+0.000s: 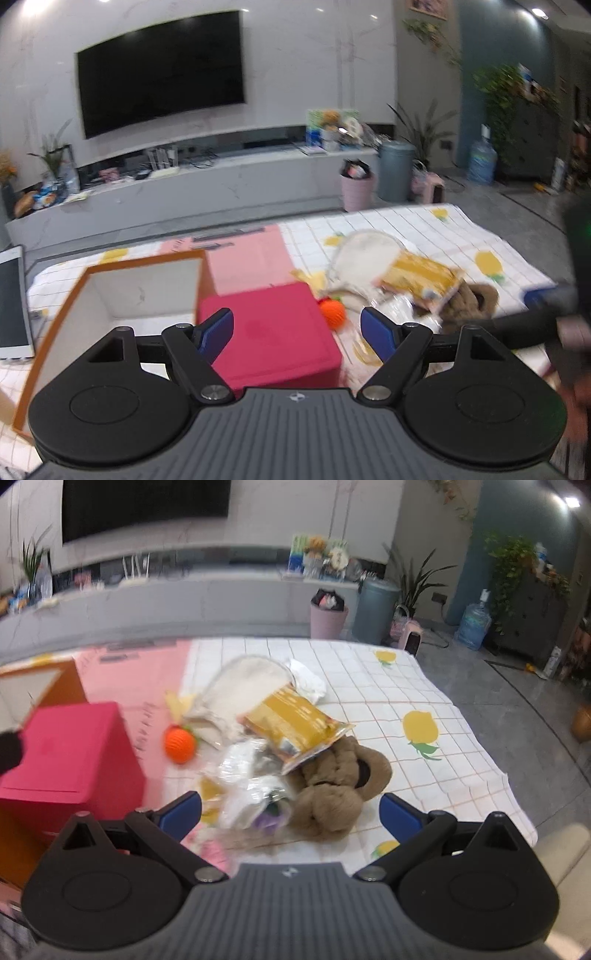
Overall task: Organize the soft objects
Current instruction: 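Move the right tool to the plastic-wrapped bundle while the left tool approaches the crocheted pouch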
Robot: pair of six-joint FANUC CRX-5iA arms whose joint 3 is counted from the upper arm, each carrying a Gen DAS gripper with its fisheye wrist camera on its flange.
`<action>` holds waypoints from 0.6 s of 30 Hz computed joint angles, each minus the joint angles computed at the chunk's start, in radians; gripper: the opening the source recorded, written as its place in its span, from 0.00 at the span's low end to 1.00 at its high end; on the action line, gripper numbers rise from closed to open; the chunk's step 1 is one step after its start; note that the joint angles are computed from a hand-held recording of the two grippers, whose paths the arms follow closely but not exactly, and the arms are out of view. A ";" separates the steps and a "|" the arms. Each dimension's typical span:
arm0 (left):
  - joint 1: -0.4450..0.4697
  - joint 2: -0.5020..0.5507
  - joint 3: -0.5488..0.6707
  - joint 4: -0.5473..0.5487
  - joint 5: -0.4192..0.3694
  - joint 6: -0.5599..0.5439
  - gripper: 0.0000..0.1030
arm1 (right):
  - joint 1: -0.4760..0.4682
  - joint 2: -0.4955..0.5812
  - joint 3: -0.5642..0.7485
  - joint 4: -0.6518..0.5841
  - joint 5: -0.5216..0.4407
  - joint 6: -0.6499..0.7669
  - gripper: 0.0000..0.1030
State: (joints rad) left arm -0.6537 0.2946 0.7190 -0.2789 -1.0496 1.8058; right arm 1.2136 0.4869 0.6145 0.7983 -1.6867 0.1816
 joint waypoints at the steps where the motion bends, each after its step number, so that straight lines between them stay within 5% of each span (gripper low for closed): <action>1: 0.002 -0.001 -0.011 0.015 0.009 -0.013 0.89 | -0.018 -0.031 -0.037 -0.037 0.053 0.000 0.97; 6: 0.025 -0.028 -0.103 0.113 0.037 -0.103 0.89 | -0.095 -0.073 -0.075 -0.199 0.223 0.112 0.88; 18: 0.061 -0.031 -0.168 0.236 0.034 -0.192 0.89 | -0.142 0.166 0.175 -0.190 0.065 0.547 0.75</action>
